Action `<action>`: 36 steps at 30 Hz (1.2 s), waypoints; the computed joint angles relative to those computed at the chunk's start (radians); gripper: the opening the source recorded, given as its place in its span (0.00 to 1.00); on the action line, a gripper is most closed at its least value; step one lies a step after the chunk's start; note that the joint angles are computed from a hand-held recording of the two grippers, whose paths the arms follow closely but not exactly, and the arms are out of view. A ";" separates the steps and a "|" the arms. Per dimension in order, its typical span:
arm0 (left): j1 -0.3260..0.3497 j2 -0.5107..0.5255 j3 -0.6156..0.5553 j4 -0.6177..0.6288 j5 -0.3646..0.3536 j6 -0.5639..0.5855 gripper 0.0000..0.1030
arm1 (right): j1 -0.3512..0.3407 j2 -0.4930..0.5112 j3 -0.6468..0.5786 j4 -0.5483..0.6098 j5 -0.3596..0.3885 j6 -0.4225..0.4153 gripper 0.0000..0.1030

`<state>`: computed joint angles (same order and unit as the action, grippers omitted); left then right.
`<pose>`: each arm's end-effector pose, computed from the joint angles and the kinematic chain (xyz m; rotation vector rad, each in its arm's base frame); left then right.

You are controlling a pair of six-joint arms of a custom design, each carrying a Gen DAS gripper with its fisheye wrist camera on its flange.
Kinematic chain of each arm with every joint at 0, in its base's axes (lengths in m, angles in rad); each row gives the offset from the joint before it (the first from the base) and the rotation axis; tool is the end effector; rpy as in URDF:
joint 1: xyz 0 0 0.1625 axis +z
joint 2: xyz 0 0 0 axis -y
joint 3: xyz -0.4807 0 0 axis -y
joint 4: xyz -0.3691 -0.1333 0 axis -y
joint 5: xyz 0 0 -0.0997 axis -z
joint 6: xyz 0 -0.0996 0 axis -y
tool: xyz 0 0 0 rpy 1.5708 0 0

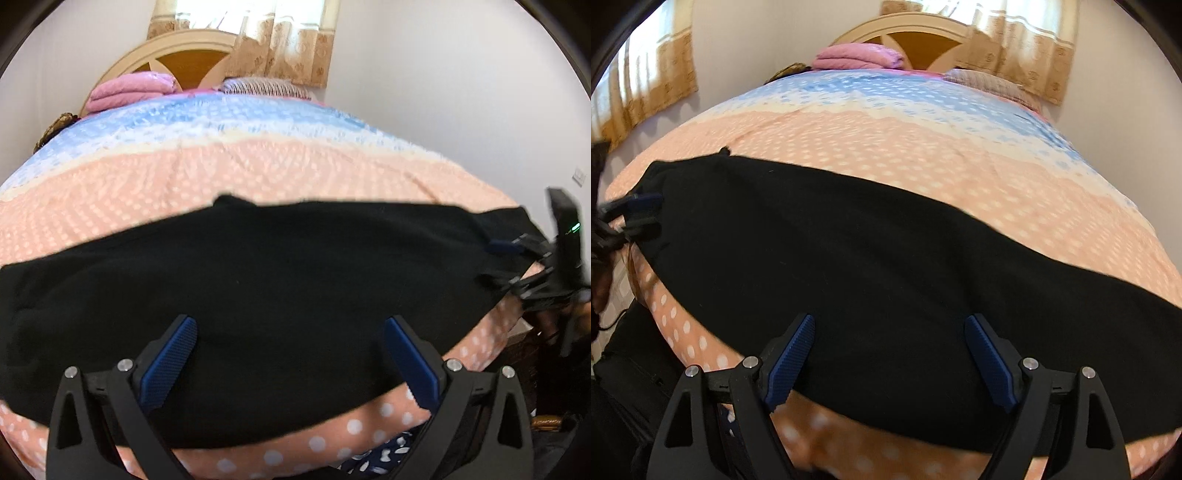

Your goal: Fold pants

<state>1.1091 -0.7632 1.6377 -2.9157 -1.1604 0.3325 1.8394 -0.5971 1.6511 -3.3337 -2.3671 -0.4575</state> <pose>-0.1633 -0.7167 0.1754 0.9152 2.5287 -0.6784 0.2459 -0.6593 0.1239 0.4601 -2.1732 0.7216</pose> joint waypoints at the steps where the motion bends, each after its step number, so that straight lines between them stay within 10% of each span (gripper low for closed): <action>1: 0.001 0.007 0.004 -0.012 0.017 0.013 1.00 | 0.000 -0.011 0.015 -0.020 -0.005 -0.002 0.82; 8: -0.017 0.004 0.047 -0.066 0.072 0.112 1.00 | -0.062 -0.167 0.181 -0.240 -0.066 0.097 0.82; 15: -0.020 -0.018 0.063 -0.060 0.070 0.095 1.00 | -0.185 -0.440 0.414 -0.343 0.160 0.401 0.81; 24: -0.005 -0.040 0.049 -0.121 0.097 0.031 1.00 | -0.197 -0.463 0.440 -0.410 0.115 0.341 0.65; 36: 0.041 -0.027 0.003 -0.175 0.204 -0.003 1.00 | -0.267 -0.504 0.475 -0.330 0.230 0.353 0.38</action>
